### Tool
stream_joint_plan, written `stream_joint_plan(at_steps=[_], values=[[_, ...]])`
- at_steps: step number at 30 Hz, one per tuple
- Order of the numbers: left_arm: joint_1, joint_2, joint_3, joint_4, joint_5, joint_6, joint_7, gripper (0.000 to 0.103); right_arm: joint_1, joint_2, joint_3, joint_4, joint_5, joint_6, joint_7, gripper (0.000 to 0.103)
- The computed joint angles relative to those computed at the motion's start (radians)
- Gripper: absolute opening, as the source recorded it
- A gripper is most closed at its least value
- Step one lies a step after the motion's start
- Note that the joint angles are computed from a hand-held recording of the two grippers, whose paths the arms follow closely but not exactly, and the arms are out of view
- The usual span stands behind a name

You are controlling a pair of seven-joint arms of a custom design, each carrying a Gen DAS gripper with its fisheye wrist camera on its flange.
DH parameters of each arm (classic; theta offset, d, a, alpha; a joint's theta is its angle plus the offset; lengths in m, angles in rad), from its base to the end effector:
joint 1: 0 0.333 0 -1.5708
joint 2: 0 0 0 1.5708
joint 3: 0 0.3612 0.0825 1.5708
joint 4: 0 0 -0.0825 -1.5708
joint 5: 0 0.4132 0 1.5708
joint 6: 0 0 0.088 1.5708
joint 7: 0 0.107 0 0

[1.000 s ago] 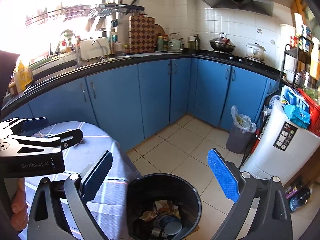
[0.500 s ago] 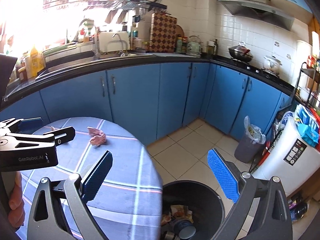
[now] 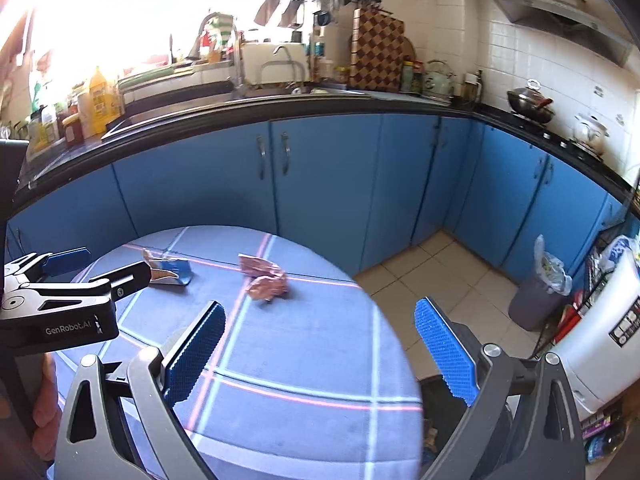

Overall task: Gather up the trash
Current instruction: 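Move both open tools back toward the pink tissue and blue wrapper, then grasp the blue-brown wrapper with the left tool while the right tool grasps the pink tissue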

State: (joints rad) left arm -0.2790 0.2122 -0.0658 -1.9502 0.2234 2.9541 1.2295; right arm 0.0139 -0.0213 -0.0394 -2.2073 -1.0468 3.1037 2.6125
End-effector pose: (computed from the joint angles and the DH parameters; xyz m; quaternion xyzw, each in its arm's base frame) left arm 0.6386 -0.2416 0.4933 -0.5840 0.7131 -0.3233 0.2144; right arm 0.5758 0.0578 0.4955 -0.6189 0.6427 -0.3338 0.3040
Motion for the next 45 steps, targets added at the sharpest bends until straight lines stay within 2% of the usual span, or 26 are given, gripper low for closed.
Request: stream_joint_plan(at_steps=[6, 10, 13, 16, 20, 29, 38, 42, 43, 44, 45], values=[[0.012, 0.03, 0.042, 0.014, 0.021, 0.009, -0.021, 0.099, 0.051, 0.08, 0.004, 0.071, 0.097, -0.015, -0.096, 0.093], [0.027, 0.07, 0.061, 0.045, 0.014, 0.001, -0.016, 0.099, 0.079, 0.157, 0.007, 0.131, 0.24, -0.029, -0.223, 0.093], [0.05, 0.105, 0.055, 0.077, -0.019, -0.016, 0.012, 0.099, 0.063, 0.216, 0.047, 0.174, 0.406, -0.046, -0.369, 0.093], [0.052, 0.145, 0.064, 0.12, -0.035, -0.045, 0.027, 0.099, 0.083, 0.277, 0.043, 0.234, 0.477, -0.08, -0.431, 0.093], [0.067, 0.198, 0.047, 0.183, -0.077, -0.093, 0.073, 0.099, 0.105, 0.34, 0.031, 0.295, 0.564, -0.112, -0.511, 0.093], [0.053, 0.325, 0.047, 0.367, -0.092, -0.205, 0.15, 0.099, 0.136, 0.445, 0.006, 0.405, 0.669, -0.163, -0.609, 0.093], [0.03, 0.397, 0.059, 0.45, -0.082, -0.255, 0.162, 0.099, 0.128, 0.51, 0.012, 0.474, 0.739, -0.197, -0.663, 0.093], [0.037, 0.396, 0.053, 0.438, -0.091, -0.237, 0.163, 0.097, 0.136, 0.522, 0.002, 0.481, 0.745, -0.209, -0.664, 0.093], [0.035, 0.391, 0.057, 0.428, -0.089, -0.225, 0.161, 0.091, 0.14, 0.522, -0.002, 0.479, 0.743, -0.207, -0.661, 0.089], [0.038, 0.386, 0.056, 0.419, -0.091, -0.215, 0.165, 0.085, 0.143, 0.522, -0.004, 0.477, 0.741, -0.205, -0.66, 0.072], [0.045, 0.379, 0.048, 0.41, -0.098, -0.211, 0.175, 0.074, 0.144, 0.521, -0.004, 0.477, 0.739, -0.21, -0.662, 0.053]])
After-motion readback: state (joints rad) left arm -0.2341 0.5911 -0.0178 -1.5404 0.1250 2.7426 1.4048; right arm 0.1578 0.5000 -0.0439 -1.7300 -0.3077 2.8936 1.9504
